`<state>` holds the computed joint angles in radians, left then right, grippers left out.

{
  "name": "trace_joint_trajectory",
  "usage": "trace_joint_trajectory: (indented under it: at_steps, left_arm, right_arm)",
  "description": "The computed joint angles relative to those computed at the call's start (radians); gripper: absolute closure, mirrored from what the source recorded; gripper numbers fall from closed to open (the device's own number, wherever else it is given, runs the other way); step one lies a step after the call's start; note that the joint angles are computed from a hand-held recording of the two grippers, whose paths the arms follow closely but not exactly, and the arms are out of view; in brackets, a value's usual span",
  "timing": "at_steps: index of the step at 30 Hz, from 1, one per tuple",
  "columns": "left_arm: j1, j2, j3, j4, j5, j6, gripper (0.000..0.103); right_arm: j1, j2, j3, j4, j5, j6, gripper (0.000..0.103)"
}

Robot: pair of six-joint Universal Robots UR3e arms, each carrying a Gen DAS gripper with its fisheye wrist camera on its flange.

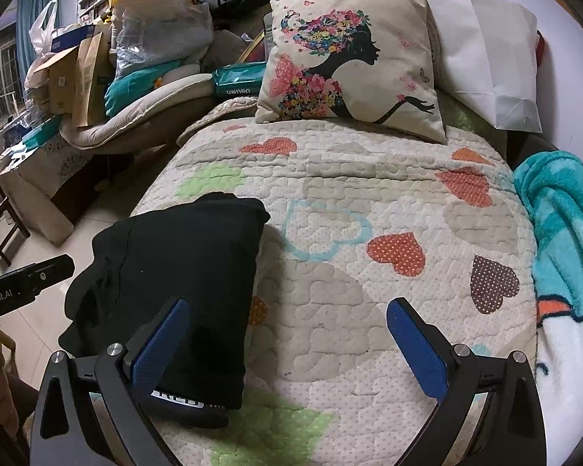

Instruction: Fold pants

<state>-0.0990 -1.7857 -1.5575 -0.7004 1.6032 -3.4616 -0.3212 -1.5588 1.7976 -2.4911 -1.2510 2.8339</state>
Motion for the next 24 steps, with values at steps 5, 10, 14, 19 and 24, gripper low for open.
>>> trace_joint_trajectory:
  at_steps: [5,10,14,19,24]
  left_arm:
    - [0.0,0.004,0.0,0.001,-0.005,0.007,0.022]
    - [0.0,0.006,0.002,-0.002,-0.007,0.006,0.022]
    - [-0.001,0.006,0.001,-0.001,-0.008,0.006,0.022]
    - [-0.002,0.005,0.001,-0.002,-0.007,0.004,0.022]
    - [-0.005,0.004,0.002,-0.002,-0.01,0.001,0.022]
  right_arm:
    - [0.0,0.003,-0.001,0.001,-0.001,-0.001,0.0]
    - [0.002,0.005,-0.003,0.0,-0.002,-0.001,0.0]
    - [0.005,0.006,0.0,-0.001,-0.004,-0.001,0.0]
    - [0.01,0.012,0.004,-0.008,-0.005,-0.003,0.0]
    - [0.009,0.012,0.004,-0.006,-0.005,-0.003,0.0]
